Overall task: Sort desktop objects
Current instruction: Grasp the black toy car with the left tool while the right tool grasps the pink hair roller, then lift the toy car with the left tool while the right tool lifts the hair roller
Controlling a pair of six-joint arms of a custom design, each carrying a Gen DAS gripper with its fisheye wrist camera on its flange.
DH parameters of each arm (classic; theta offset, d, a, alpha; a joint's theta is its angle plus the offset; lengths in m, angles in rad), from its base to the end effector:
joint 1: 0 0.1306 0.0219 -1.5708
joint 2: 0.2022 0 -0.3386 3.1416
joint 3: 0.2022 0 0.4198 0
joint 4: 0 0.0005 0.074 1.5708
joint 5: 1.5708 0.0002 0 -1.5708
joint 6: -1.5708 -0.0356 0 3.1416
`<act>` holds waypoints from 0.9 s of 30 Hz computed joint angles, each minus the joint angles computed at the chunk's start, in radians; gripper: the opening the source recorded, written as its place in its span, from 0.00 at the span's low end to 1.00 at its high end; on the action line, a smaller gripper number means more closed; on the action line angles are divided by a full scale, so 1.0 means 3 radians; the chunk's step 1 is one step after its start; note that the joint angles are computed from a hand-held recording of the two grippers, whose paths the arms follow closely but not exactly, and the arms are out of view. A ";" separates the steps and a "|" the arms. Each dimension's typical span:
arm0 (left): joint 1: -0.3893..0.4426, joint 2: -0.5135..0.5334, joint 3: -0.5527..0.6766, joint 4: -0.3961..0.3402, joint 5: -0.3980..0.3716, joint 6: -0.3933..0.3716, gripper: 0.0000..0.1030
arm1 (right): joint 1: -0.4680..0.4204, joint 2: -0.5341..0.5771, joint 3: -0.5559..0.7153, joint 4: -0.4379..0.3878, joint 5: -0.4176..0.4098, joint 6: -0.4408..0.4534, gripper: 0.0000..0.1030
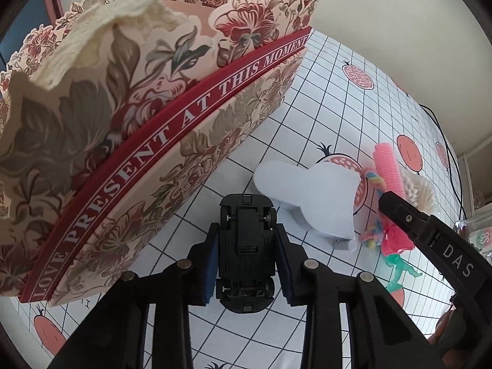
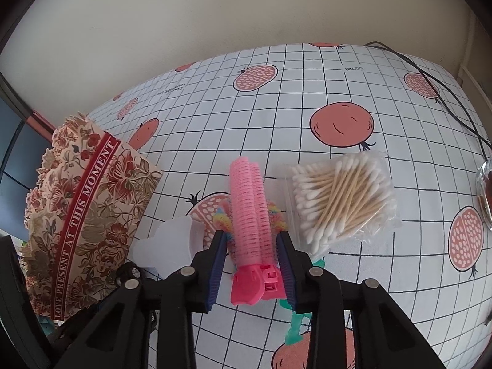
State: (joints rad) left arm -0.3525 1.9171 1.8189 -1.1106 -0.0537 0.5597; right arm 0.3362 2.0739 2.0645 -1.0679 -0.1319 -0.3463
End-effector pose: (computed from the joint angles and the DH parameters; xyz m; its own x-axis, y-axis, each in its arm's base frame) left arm 0.6151 -0.2248 0.2759 -0.9173 -0.2274 -0.3267 -0.1890 0.9711 -0.1455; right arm 0.6715 0.2391 0.2881 -0.9130 0.0374 -0.4063 -0.0807 0.9595 0.2697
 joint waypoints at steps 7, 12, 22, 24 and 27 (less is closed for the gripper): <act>0.0002 0.0015 0.0012 0.0025 0.0015 -0.0001 0.33 | 0.0005 -0.0008 -0.0022 0.0023 0.0011 -0.0029 0.33; 0.0007 -0.0003 -0.0011 0.0040 0.0032 0.0014 0.33 | 0.0002 -0.0021 -0.0029 0.0042 0.0021 -0.0045 0.31; 0.0019 -0.0019 -0.0016 0.0044 0.0164 0.0038 0.33 | -0.0059 -0.0131 -0.0061 0.0175 -0.0018 -0.0156 0.31; 0.0023 -0.0018 -0.0005 0.0052 0.0192 0.0037 0.33 | -0.0069 -0.0170 -0.0077 0.0222 -0.0034 -0.0178 0.31; 0.0038 -0.0030 -0.0002 0.0063 0.0252 0.0052 0.33 | -0.0081 -0.0233 -0.0113 0.0291 -0.0038 -0.0219 0.31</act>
